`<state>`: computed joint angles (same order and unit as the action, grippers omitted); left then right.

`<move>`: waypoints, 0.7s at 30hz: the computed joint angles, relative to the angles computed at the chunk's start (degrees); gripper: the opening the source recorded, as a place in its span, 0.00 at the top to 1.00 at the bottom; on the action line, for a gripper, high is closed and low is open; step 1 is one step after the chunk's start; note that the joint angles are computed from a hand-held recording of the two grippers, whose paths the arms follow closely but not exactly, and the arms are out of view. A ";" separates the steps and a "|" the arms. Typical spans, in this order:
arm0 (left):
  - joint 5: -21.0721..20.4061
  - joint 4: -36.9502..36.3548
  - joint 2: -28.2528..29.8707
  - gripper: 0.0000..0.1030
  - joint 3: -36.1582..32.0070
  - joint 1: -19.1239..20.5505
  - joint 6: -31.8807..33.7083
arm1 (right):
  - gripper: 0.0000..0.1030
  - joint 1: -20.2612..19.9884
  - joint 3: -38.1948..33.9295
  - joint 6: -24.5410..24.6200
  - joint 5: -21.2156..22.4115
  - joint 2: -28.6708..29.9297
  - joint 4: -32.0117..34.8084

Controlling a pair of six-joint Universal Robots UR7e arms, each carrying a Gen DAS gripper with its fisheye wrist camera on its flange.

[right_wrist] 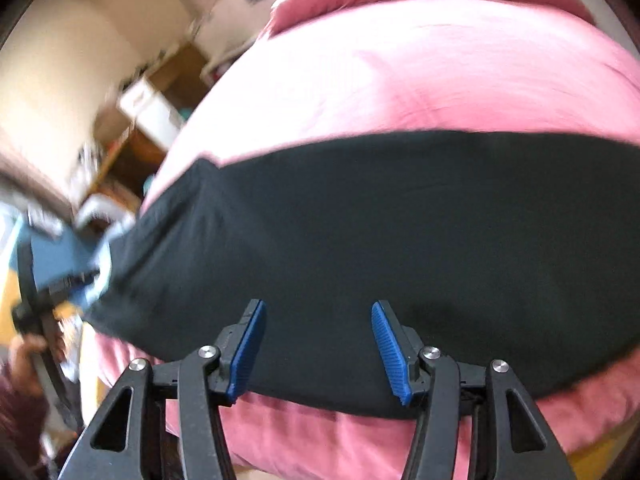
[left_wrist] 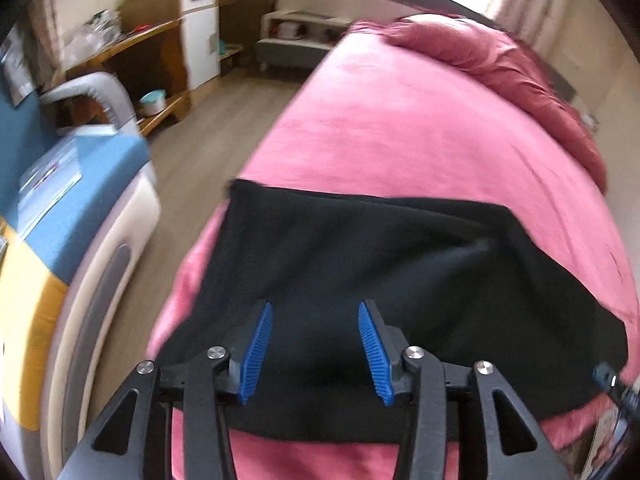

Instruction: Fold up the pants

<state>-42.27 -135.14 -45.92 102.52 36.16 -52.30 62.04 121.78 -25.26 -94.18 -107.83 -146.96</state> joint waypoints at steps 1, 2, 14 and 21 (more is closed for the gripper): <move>-0.32 -0.79 0.70 0.55 -0.10 -0.86 1.36 | 0.46 -3.01 -0.22 1.03 2.80 -2.32 1.09; -0.85 -1.24 1.50 0.55 -0.45 -1.56 2.20 | 0.46 -5.46 -0.19 1.69 4.75 -3.99 1.51; -4.59 -7.07 11.97 0.55 -5.84 -7.04 11.19 | 0.46 -36.67 -3.75 7.88 25.88 -15.49 7.72; -4.85 -7.59 14.86 0.55 -8.31 -7.83 13.63 | 0.43 -46.61 -8.34 11.95 35.56 -14.38 13.23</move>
<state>-47.12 -142.73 -31.06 94.20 28.33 -38.67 15.43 113.44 -13.31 -58.62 -122.21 -133.73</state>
